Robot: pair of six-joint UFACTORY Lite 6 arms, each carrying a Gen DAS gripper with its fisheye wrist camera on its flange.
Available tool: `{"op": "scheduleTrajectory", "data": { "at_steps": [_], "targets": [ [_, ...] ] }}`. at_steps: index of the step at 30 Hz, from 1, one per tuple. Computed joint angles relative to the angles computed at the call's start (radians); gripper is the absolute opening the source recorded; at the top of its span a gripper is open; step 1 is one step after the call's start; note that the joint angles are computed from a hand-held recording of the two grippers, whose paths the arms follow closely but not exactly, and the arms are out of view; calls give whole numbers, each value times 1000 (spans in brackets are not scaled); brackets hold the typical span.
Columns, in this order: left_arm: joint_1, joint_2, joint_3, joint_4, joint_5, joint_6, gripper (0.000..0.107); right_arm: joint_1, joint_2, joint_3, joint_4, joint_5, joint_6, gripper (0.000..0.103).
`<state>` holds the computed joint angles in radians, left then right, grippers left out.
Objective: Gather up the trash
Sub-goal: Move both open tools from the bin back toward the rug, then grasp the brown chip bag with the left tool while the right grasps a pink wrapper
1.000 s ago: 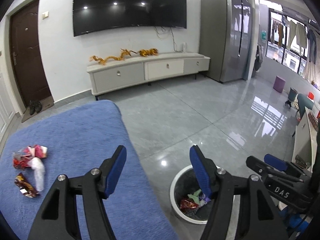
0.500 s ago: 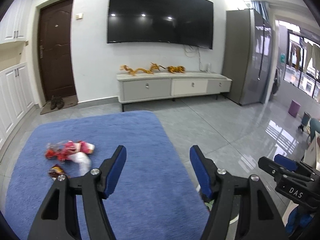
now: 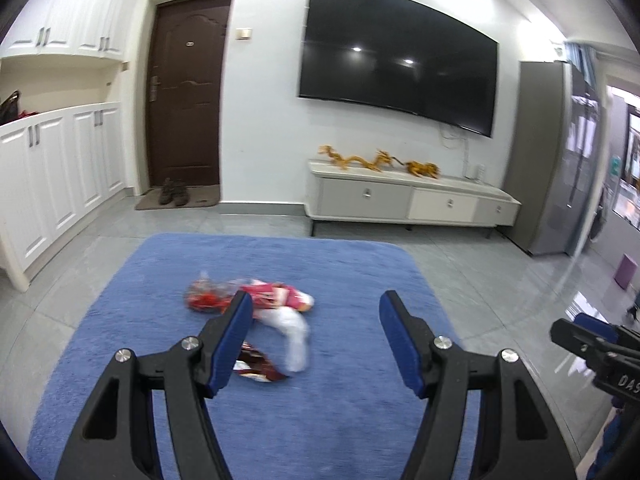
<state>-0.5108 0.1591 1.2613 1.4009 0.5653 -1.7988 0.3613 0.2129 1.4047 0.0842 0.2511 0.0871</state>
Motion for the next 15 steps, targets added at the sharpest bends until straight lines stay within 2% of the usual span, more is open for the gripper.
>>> {"op": "scheduleTrajectory", "data": {
  "at_steps": [4,7,11,15],
  "targets": [
    [118,-78,-93,40,-37,-21,64,45,77,122,28,40,-24,63],
    [204,-118,-129,56,-35,-11,64,63,157,249,129,76,-120,63],
    [336,-135,-131,77,-48,26,64,90,309,493,184,141,-175,63],
    [452,-83,-63,86,-53,65,64,107,513,793,202,226,-194,63]
  ]
}}
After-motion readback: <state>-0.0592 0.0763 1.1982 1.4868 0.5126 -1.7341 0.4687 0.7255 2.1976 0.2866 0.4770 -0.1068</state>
